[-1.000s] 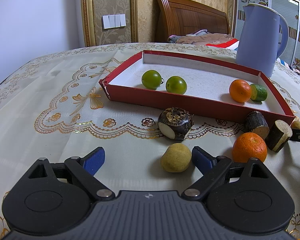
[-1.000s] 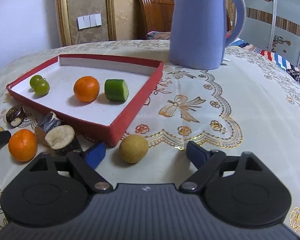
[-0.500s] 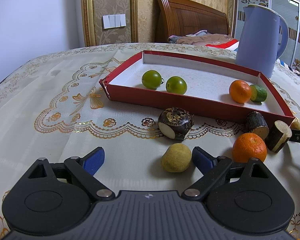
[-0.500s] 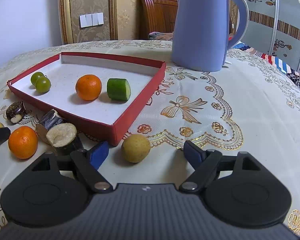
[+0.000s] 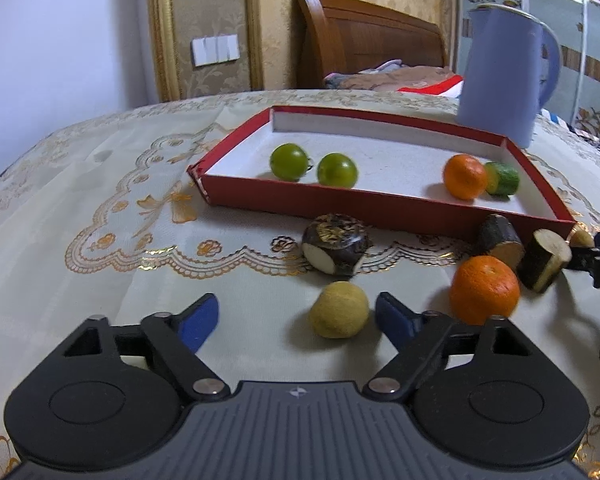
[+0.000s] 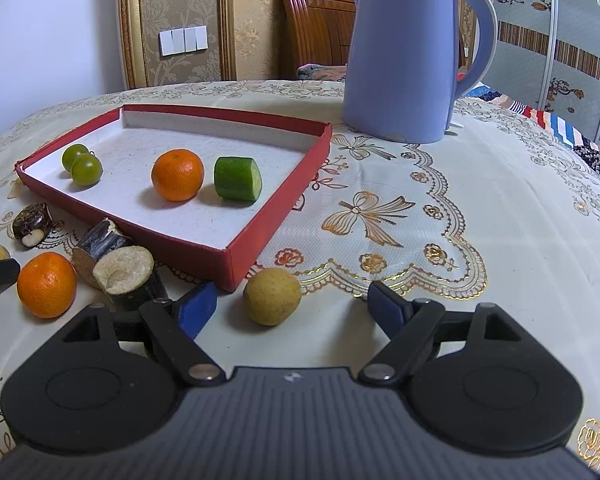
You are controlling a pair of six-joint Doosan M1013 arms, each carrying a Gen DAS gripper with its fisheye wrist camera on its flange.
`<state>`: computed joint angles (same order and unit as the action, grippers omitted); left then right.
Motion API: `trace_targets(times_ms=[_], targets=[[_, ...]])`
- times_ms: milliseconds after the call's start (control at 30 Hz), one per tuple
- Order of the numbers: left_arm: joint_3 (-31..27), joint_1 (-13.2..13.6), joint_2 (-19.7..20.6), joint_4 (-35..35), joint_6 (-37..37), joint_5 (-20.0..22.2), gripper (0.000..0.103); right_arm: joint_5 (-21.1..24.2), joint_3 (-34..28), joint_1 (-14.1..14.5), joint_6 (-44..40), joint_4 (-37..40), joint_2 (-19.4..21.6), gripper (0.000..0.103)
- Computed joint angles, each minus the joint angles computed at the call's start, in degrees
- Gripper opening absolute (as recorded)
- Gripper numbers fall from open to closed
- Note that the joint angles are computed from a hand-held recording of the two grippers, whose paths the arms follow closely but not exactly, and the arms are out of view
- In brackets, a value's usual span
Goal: Organize fruits
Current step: 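Position both open grippers around the yellow round fruits beside the tray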
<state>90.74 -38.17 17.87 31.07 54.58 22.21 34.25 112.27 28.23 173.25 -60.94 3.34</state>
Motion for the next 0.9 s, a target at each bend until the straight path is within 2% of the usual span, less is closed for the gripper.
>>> trace_targets(times_ms=[133,233,333,400,500,633,767,900], targets=[[0.07,-0.3,-0.04,0.79,0.31,-0.16,0.073,0.13,-0.05,0.06,-0.03,-0.02,0.06,0.082],[0.19,-0.62,-0.12,2.76,-1.06,0.12,0.072,0.11,-0.03,0.06,0.02,-0.09,0.05,0.082],[0.22,-0.54,-0.19,1.22,0.17,-0.14,0.068,0.08,-0.01,0.04,0.09,-0.16,0.04,0.082],[0.47,-0.28,-0.44,-2.47,3.82,-1.28,0.048,0.04,-0.01,0.04,0.07,-0.12,0.04,0.082],[0.66,-0.6,-0.54,-0.95,3.36,-1.41,0.047,-0.04,0.01,0.09,0.24,-0.48,0.01,0.08],[0.62,-0.34,-0.62,-3.13,5.32,-1.61,0.044,0.06,0.05,0.26,0.73,-1.17,0.01,0.075],[0.88,-0.51,-0.83,-1.57,4.57,-1.55,0.04,-0.08,0.07,0.26,0.98,-1.16,-0.01,0.075],[0.63,-0.04,-0.78,-5.29,7.23,-1.54,0.04,-0.23,0.19,0.21,1.2,-1.42,-0.09,0.072]])
